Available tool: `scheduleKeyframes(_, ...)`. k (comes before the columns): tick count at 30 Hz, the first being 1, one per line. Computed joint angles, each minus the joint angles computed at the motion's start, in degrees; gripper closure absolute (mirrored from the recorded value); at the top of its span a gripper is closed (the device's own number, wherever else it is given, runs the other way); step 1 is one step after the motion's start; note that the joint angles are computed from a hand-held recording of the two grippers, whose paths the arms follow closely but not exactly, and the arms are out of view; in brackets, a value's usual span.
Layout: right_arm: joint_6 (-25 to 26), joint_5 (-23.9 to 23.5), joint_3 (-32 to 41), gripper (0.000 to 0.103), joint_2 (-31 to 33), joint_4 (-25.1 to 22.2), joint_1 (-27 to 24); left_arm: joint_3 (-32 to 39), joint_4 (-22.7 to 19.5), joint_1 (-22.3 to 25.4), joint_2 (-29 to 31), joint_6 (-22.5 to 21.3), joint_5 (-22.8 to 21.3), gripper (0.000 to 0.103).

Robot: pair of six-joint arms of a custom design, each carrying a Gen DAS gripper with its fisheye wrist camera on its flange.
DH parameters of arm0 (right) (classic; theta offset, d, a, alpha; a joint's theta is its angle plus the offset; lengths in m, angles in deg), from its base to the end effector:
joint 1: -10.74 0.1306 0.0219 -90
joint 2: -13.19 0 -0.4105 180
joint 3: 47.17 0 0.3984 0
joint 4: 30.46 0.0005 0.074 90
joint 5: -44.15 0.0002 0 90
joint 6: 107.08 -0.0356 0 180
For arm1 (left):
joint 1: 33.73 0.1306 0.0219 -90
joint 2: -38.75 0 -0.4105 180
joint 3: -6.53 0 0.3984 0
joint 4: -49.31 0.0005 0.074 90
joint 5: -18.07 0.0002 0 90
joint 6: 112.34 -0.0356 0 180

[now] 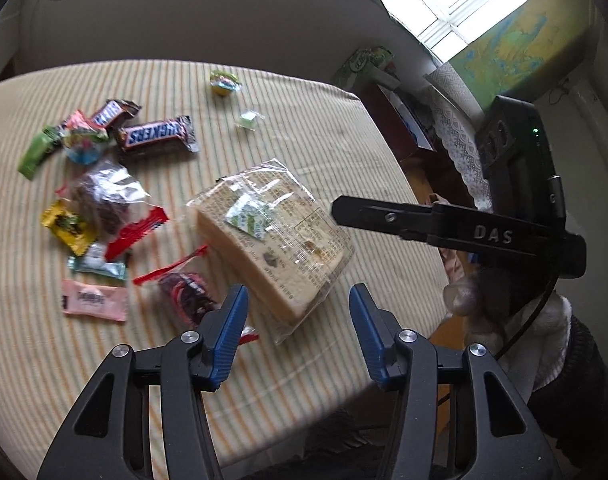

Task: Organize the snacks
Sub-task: 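Move the right tool to the wrapped bread loaf and straddle it, then close the right tool on the wrapped bread loaf and lift it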

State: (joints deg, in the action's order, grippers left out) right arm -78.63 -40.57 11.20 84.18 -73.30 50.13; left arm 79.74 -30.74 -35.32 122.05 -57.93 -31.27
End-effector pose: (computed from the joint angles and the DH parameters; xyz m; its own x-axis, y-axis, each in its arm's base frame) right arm 0.2643 0.2121 0.3414 -0.8234 0.4567 -0.3368 0.2779 0.8420 0.4624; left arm 0.3650 -0.0338 0.3675 -0.8016 0.4639 -0.3772 0.5976 0.6005 -0.5313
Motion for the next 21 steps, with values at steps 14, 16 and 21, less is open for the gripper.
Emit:
scheduleKeyframes(14, 5.5, -10.1, -1.9, 0.05, 2.6, 4.8, -5.3, -0.9, 3.5, -2.7, 2.0, 6.7, -3.2, 0.051)
scheduleKeyframes(16, 5.8, -11.5, -2.0, 0.05, 3.3, 5.6, -5.6, -0.7, 3.4, -3.4, 2.0, 7.1, -3.7, 0.051)
scheduleKeyframes(21, 4.9, -14.8, -3.0, 0.05, 3.7, 8.6, -6.9, -0.4, 5.0, -4.5, 3.3, 10.7, -3.8, 0.051)
